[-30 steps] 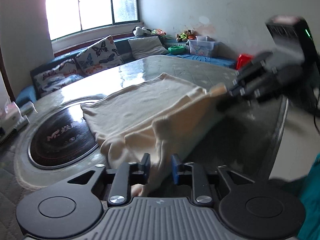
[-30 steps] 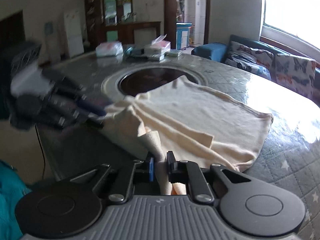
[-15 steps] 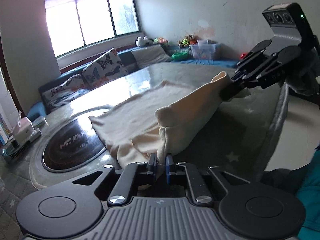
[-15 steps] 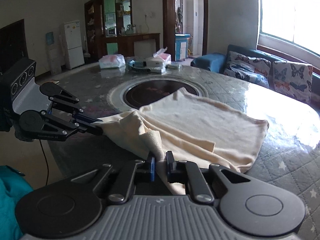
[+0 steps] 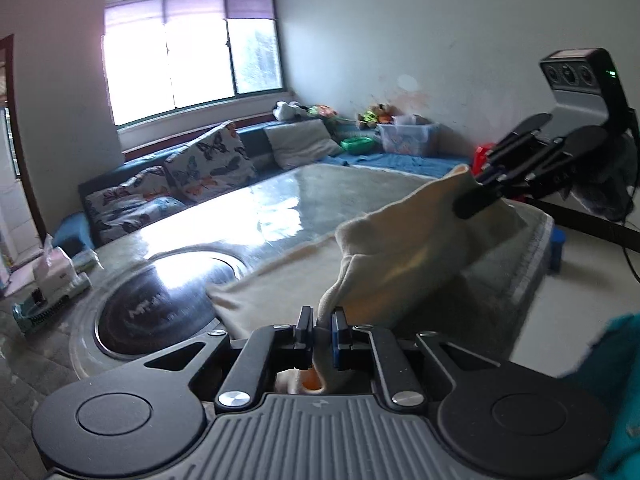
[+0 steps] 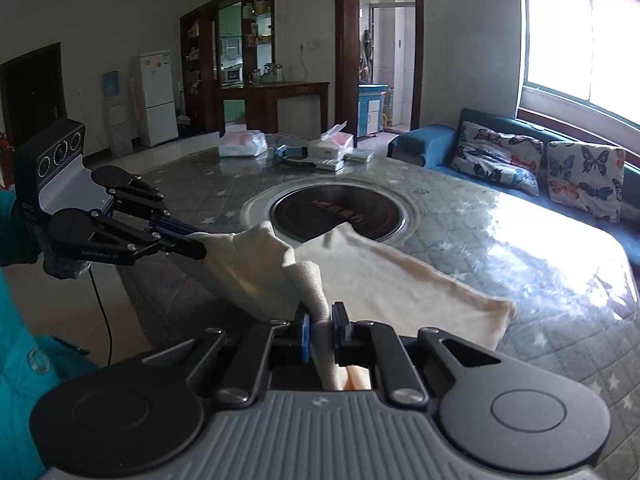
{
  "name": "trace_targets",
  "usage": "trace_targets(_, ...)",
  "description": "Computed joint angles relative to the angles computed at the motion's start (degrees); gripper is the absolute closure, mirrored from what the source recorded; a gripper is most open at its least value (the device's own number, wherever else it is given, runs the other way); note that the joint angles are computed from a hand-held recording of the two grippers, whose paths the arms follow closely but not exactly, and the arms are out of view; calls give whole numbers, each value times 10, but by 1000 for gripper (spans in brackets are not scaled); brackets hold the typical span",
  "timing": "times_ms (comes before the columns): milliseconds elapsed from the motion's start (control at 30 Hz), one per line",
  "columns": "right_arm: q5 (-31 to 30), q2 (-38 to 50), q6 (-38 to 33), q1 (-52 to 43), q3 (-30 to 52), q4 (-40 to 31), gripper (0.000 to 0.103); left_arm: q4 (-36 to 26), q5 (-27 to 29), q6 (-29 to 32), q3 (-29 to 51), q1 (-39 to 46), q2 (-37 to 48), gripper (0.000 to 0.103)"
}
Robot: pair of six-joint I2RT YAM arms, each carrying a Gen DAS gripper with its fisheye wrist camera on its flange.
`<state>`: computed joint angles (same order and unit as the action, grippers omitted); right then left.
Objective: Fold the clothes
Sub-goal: 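Lift the hem with both grippers and fold it toward the collar, then lay the folded hem over the collar and open both grippers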
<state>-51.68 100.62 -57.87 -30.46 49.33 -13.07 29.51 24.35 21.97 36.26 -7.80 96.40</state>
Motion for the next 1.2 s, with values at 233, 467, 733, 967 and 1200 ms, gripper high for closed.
trace_targets(233, 30, 86, 94, 46, 126, 20, 94, -28, -49, -30, 166, -13, 122, 94)
trace_targets(467, 97, 262, 182, 107, 366, -23, 93, -151, -129, -73, 425, -30, 308, 93)
trace_targets(733, 181, 417, 342, 132, 480, 58, 87, -219, -163, -95, 547, -33, 416, 87)
trace_targets(967, 152, 391, 329, 112, 429, 88, 83, -219, -162, -91, 550, -32, 412, 87)
trace_targets(1200, 185, 417, 287, 141, 473, 44, 62, -236, -95, -98, 537, -23, 379, 70)
